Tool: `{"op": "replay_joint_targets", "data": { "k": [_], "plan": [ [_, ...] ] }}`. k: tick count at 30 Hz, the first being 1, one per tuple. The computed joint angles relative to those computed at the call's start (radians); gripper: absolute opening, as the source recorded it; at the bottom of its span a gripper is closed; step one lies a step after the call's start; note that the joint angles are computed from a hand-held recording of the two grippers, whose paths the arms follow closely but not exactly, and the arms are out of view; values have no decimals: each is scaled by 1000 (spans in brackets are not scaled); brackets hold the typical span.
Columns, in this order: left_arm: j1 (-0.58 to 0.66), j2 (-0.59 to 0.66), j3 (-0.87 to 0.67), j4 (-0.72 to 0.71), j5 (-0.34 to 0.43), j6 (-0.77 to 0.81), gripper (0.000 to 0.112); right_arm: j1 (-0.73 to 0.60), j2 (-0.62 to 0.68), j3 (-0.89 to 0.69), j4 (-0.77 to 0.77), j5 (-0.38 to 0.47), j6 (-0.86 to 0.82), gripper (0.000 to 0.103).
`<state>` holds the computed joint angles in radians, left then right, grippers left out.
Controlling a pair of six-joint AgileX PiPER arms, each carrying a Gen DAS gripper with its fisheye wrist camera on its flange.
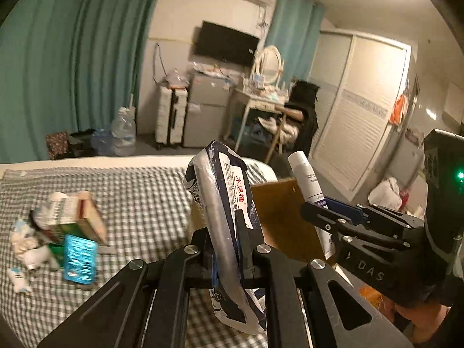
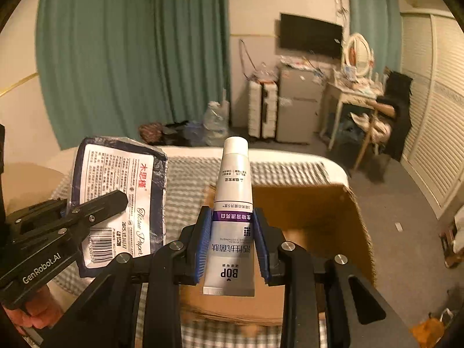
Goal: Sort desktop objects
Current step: 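Carry both items over the cardboard box and open both tools to drop them, then move both open tools back to the items on the bed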
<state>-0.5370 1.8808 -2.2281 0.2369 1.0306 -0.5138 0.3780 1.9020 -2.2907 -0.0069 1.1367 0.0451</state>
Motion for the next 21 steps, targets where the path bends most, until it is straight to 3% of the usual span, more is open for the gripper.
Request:
{"op": "replay_joint_targets", "data": {
  "k": [3,6,10,11,12,14,15,17,21],
  "plan": [
    [-16,119,-133,-28,55,13,9,-74,0,88,57,-39,-30,28],
    [-10,156,-120,-52,34,15,9,-133,13,159,109,-74,-67,28],
    [-1,244,-209,-66,60,53,12,-161,45,183,114,-103,-75,28],
    [1,238,-189,-68,40,70,19,-168,50,191,110,-121,-70,35],
    [3,222,-152,-63,13,73,24,-171,51,200,99,-135,-53,56],
    [-1,154,-19,-19,-78,45,61,-175,31,242,77,-192,-11,82],
    [-4,124,30,14,-108,18,67,-180,12,276,88,-242,-8,82],
    [-6,61,134,81,-167,-43,68,-181,-43,357,107,-324,-3,82],
    [4,-6,172,134,-107,-89,68,-140,-132,449,42,-457,73,83]
  ]
}}
